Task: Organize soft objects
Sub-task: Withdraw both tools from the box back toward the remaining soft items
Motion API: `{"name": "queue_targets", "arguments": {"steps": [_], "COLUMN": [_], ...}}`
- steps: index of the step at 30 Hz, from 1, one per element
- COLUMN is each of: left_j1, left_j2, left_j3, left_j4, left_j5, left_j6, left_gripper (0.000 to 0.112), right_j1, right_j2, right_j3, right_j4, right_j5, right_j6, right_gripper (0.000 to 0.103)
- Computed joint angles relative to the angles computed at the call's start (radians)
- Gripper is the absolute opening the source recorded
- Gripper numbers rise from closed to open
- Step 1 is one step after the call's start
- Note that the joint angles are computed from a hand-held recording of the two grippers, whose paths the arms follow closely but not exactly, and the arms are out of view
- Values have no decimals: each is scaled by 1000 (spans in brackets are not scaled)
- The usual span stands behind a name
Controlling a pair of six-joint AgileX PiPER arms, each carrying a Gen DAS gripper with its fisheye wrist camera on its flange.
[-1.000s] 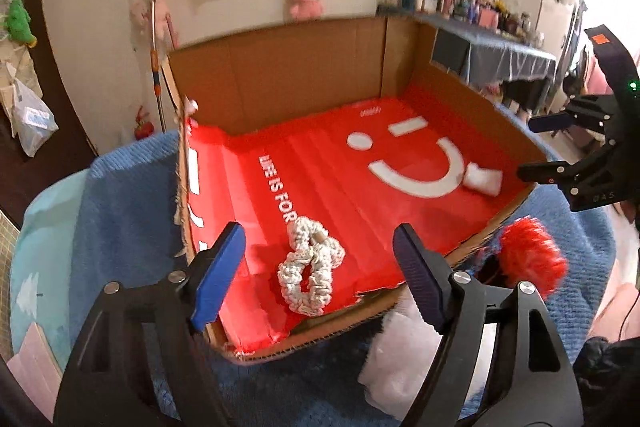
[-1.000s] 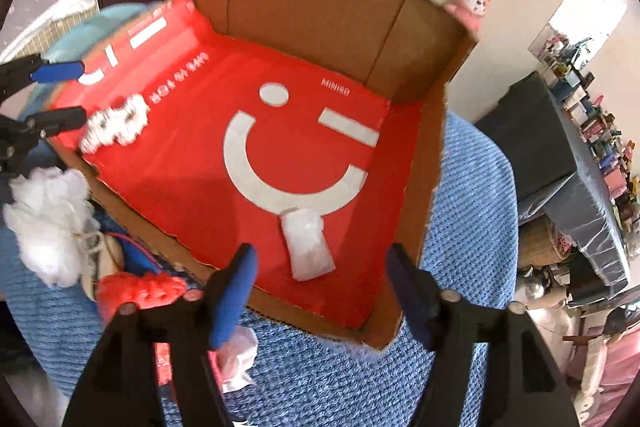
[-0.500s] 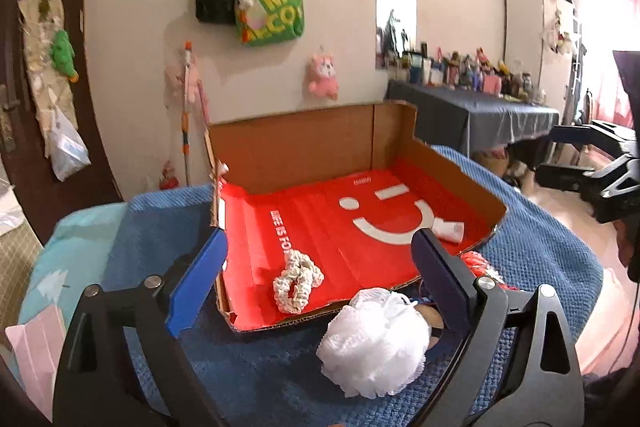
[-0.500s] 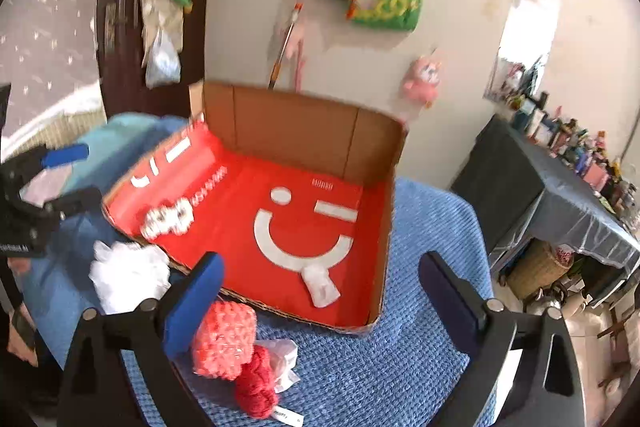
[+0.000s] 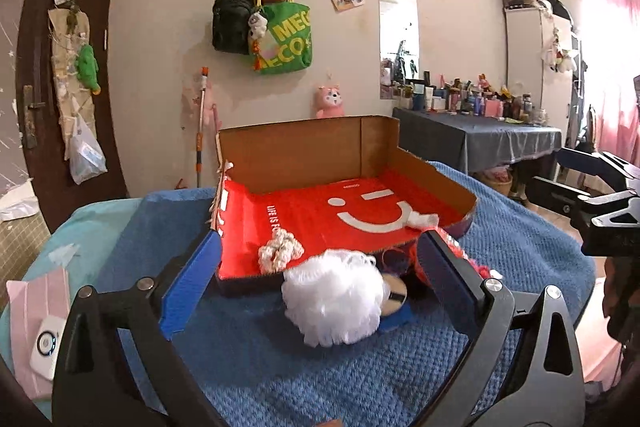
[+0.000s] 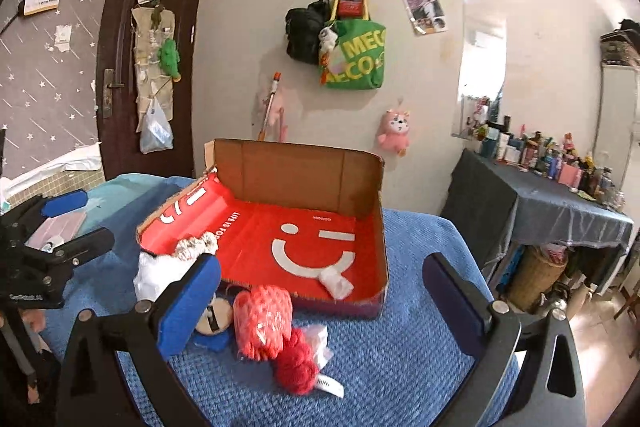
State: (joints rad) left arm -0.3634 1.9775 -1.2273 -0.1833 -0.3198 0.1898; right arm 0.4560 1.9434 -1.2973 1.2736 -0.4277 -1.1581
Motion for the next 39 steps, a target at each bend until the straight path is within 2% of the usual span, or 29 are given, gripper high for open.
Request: {"name": "queue_targets", "arguments": {"steps": [4,6,12,22,29,39], "left_j1": [-17,-20,-35,-62,-62,-54], "left_j2": [0,11,51,132,179,180], "left_j3": [65,84,118,135,113,89], "left_j4": [-17,-14,-71,-159,-187,-181], "left_j5": [-52,-71,-124,-187,-157,-135], "left_j6": [-1,-20,-19,14,21,19], "left_gripper": [100,100,100,100,100,100], "right_j1": [47,58,102,109,103,81], "right_j2": [2,8,66,167,225,236], "right_j3": [107,145,179,206,195,197], "right_j4": [-205,-271,-268,-307,-317,-340], "right_j5": [-110,-132,-217,-226,-197,-181], "right_j6": [274,372,443,606,656,696], "right_gripper": [103,103,103,103,103,103]}}
